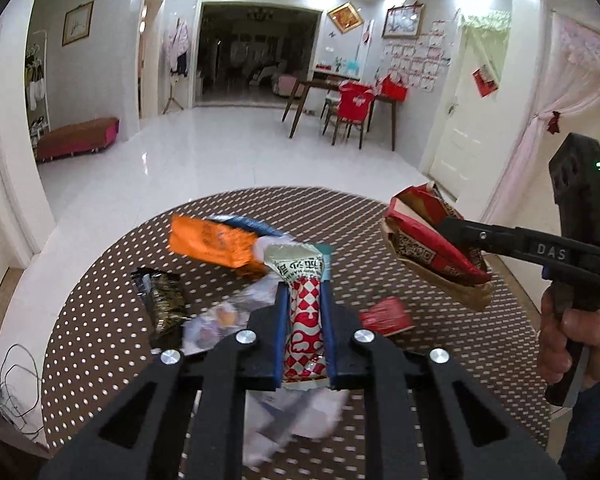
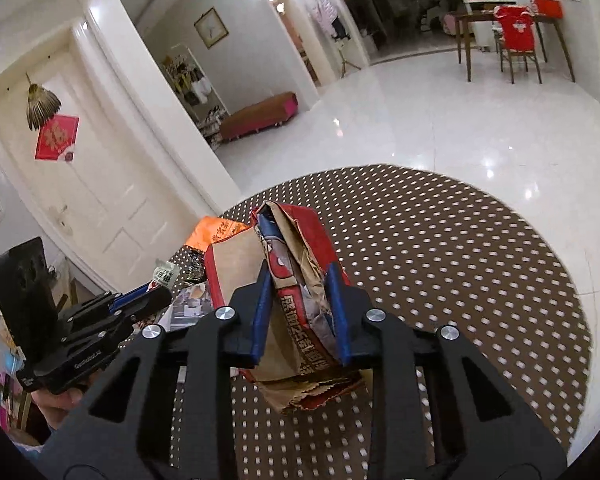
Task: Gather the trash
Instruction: 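Carry the red paper bag and red-white wrapper to the wastebasket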
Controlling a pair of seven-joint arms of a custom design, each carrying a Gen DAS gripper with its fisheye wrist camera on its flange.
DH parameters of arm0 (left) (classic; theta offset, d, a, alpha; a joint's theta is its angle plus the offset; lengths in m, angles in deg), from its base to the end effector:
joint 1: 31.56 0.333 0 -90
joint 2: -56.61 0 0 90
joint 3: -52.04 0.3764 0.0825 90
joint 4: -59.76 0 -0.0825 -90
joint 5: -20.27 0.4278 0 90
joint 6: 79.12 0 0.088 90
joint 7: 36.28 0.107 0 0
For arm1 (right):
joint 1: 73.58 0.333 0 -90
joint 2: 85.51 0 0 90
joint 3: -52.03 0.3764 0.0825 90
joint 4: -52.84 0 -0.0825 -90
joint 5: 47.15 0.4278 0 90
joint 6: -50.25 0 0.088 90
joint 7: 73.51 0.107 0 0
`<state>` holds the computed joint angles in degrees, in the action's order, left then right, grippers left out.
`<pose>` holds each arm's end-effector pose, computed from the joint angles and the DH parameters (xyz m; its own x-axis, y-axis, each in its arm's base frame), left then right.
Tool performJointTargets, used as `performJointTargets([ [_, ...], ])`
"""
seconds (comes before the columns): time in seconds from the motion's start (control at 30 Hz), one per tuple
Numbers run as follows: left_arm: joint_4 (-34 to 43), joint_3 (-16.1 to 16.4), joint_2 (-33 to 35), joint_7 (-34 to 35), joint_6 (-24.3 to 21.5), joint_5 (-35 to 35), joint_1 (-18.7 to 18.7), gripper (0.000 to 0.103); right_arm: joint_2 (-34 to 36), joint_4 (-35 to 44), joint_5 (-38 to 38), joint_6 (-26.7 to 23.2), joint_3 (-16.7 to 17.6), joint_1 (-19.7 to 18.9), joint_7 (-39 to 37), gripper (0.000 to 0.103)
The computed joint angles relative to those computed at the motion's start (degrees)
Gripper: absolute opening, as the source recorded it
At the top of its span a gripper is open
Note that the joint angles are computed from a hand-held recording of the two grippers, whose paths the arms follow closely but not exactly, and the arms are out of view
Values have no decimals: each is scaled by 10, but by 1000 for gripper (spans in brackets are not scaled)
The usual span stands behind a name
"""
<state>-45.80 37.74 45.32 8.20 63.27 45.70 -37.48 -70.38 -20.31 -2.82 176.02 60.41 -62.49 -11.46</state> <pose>0.5383 -0.2194 0.7583 0.1225 -0.9837 0.1314 -0.5873 -0.1786 -0.7894 0.6927 0.2503 0.7515 0.6372 -0.6330 -0.4397 -0.6724 -0.1779 -0.7185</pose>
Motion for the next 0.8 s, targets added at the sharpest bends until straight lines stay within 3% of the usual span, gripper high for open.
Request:
performJointTargets([
  [0.37, 87, -41, 59, -79, -3, 88, -49, 15, -100, -109, 74, 35, -40, -31, -50, 27],
  [0.63, 200, -35, 160, -90, -17, 129, -138, 15, -172, -192, 71, 70, -97, -56, -65, 27],
  [0.8, 293, -26, 245, -66, -22, 127, -202, 15, -199, -244, 24, 107, -128, -79, -33, 27],
])
